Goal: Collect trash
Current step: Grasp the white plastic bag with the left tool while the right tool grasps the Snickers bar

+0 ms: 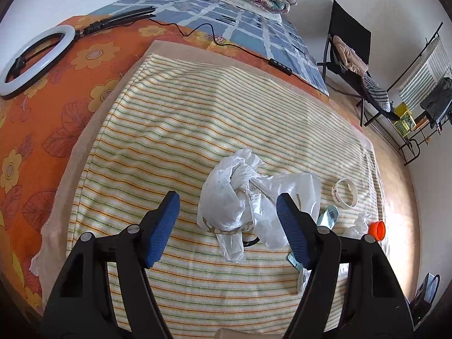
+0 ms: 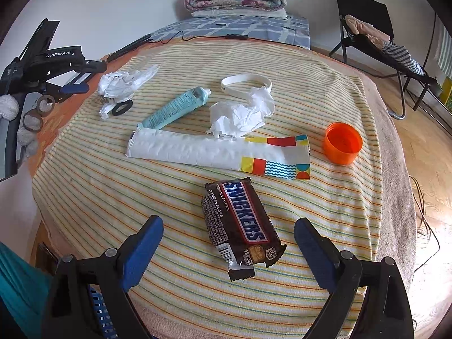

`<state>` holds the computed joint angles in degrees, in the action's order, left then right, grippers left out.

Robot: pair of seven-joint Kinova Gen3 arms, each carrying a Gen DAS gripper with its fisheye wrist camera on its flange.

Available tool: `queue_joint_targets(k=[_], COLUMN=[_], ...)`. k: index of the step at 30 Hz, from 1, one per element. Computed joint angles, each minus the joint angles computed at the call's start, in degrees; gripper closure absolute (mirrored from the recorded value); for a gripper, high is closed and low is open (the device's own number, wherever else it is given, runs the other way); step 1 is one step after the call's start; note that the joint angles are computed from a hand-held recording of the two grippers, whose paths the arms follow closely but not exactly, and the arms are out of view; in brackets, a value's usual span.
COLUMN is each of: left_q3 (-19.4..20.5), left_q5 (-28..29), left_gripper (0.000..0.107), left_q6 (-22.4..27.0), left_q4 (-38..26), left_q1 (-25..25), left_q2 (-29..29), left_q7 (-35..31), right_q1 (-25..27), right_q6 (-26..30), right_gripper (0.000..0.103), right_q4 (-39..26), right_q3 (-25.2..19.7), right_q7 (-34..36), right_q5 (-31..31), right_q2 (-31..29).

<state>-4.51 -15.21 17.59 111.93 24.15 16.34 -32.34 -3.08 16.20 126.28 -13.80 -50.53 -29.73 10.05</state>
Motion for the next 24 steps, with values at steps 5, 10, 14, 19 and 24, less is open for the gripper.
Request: queue_joint_targets(k=[5,10,14,19,24], left_q3=[1.92,1.02,-0.45,-3.25,-6.68], left_q5=[3.08,3.91,3.21,-0.10,-5.82], left_gripper=[0.054,0.070,0.077,0.081,0.082], left_q6=[-0.67,-0.49,-1.17,-1.12,-1.07], left_q4=[0.14,0.15,0.67,1.03,1.61], left_q1=[-2.71,-1.87,-0.59,2.34,6.25], left_q2=[0.94,1.26,0.97,0.36,-0.56], left_q7=[-2.54,-3.49,-2.19,1.20,6.62], right_q1=[-1.80,-0.52,-0.73,1.36,1.71], right_q6=[-0.43,0.39,0.85,1.66,1.85], right_gripper=[0.011,0.015,0.019,0.027,0.052], right_q4=[-0.26,-1.07,-1.43,-1.74,-1.62], right_q3=[1.08,0.22,0.51,-0.67,-0.08], right_q7=[-3.04,-3.48,-4.88,-4.04,-4.04], right_q5=[2.96,3.35,4.32,3.15,2.94], right_q2=[1.09,2.29,3.00,3.12,2.67])
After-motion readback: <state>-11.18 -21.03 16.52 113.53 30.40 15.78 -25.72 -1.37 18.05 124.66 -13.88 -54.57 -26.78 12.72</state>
